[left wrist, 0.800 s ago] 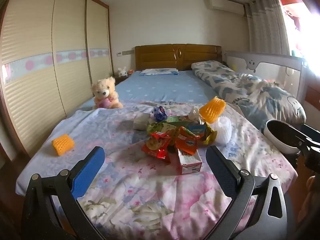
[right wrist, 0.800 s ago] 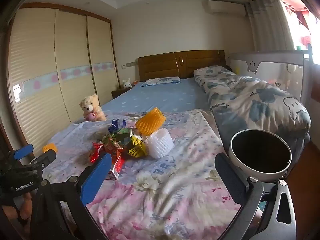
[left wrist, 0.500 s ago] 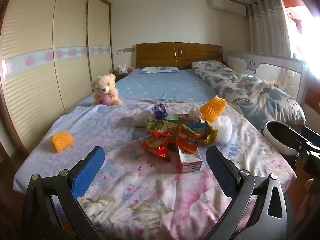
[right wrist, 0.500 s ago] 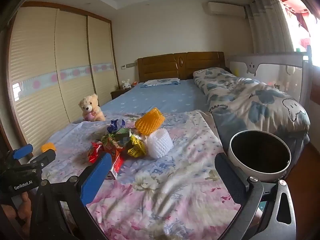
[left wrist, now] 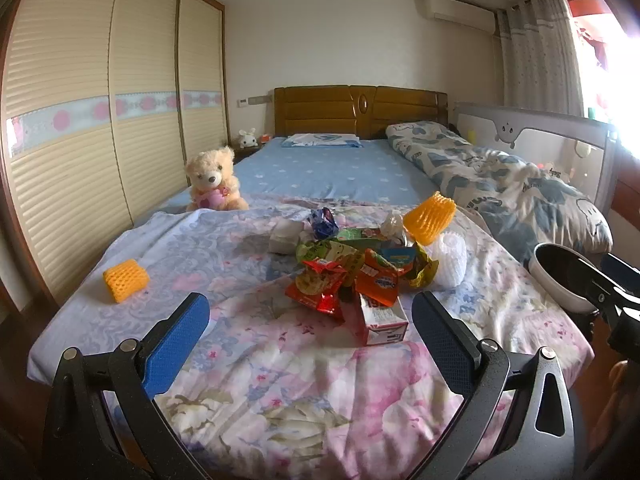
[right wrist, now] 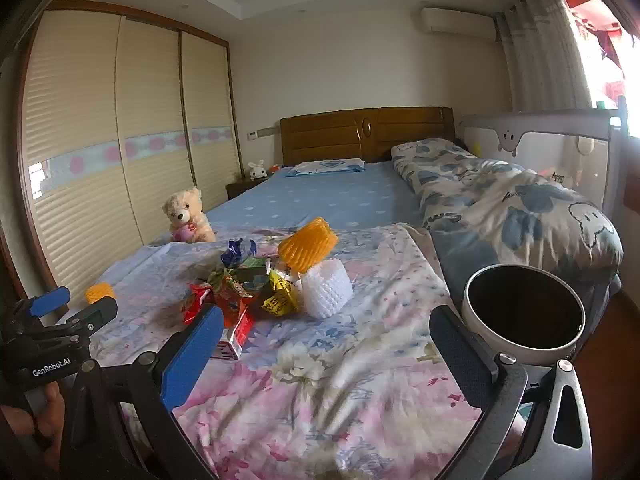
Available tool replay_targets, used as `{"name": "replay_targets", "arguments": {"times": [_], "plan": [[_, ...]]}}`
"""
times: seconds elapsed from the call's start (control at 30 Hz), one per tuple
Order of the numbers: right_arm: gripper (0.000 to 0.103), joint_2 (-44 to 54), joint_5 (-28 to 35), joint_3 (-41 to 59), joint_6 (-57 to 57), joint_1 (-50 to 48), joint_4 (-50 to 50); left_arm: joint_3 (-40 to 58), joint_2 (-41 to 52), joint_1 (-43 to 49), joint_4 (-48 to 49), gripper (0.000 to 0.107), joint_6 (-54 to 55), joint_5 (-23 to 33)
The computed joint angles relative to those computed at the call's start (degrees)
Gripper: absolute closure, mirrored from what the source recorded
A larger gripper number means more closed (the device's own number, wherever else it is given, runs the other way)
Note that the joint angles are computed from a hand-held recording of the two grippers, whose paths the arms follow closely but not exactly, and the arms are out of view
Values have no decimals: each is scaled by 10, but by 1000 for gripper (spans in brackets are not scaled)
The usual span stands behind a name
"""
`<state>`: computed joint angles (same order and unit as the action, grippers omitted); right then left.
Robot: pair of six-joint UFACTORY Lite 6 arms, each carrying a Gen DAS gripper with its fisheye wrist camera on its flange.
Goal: Collect trash
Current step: 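Approach the pile of trash on the bed with both tools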
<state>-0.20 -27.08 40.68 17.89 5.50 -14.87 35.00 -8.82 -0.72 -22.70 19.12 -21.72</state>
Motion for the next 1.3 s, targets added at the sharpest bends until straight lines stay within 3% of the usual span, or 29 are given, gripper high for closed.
{"name": "replay_targets", "arguments": {"times": [1.3], "plan": [[0,15,-9,-1,42,0,-33,-10,-4,-3,3,4,-1,-3]]}}
